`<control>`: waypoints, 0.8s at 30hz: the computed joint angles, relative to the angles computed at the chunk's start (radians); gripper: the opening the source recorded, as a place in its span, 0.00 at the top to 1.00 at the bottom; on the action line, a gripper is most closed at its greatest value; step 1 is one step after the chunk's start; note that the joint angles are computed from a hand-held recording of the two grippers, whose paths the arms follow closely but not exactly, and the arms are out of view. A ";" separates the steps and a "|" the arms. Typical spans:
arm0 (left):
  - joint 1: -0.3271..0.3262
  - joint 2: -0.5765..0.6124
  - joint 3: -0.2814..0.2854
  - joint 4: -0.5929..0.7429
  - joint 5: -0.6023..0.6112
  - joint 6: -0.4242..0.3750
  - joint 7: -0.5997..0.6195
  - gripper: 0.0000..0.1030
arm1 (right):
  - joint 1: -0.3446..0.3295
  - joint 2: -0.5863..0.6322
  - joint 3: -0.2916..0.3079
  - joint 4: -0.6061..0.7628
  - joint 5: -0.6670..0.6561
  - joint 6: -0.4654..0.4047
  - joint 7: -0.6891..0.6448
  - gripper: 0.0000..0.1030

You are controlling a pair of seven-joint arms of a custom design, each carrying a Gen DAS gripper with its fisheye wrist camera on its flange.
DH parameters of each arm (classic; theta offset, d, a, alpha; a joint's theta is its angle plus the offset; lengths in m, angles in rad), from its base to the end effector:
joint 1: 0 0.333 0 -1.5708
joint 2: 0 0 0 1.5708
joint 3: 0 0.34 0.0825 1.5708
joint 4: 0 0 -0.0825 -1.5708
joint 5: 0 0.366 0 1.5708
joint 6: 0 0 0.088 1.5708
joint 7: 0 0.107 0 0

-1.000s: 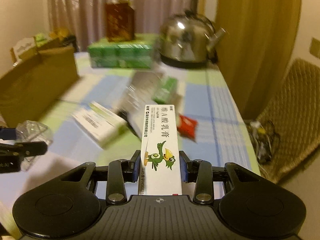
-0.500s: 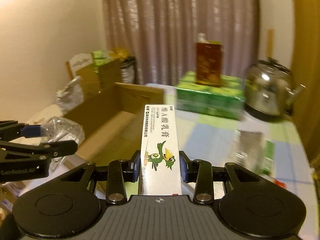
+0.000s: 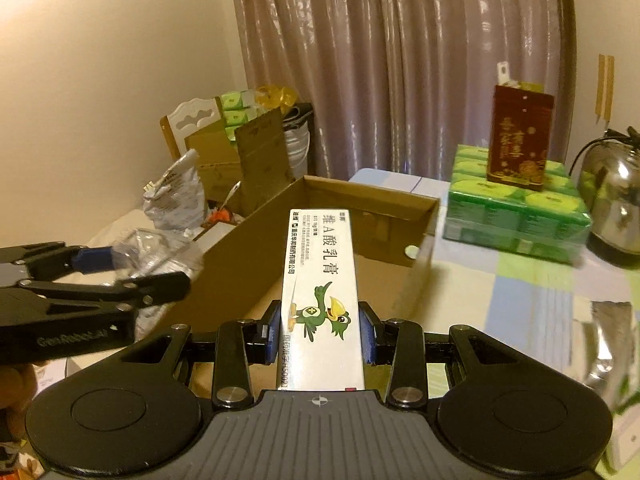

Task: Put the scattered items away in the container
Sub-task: 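Carry both items to cardboard box while left tool releases wire rack inside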

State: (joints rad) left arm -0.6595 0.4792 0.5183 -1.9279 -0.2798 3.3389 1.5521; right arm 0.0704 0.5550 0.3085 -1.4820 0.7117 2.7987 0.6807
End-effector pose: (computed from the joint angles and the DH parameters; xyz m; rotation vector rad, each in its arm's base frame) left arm 0.6574 -0.1183 0.4258 -1.6083 1.5962 -0.8718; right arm 0.7190 0.1939 0.4700 -1.9559 1.0680 -0.3659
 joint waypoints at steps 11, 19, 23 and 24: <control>0.215 0.070 -0.199 0.079 0.080 0.012 -0.007 0.34 | 0.058 0.126 -0.049 0.149 -0.159 -0.038 0.159 0.66; 0.162 0.067 -0.141 0.056 0.030 0.040 0.026 0.34 | 0.043 0.139 -0.030 0.157 -0.190 -0.037 0.189 0.66; 0.162 0.054 -0.147 0.042 0.008 0.040 0.045 0.34 | 0.039 0.132 -0.023 0.144 -0.191 -0.034 0.194 0.66; 0.156 0.053 -0.141 0.039 0.001 0.039 0.048 0.34 | 0.039 0.131 -0.022 0.140 -0.190 -0.033 0.194 0.66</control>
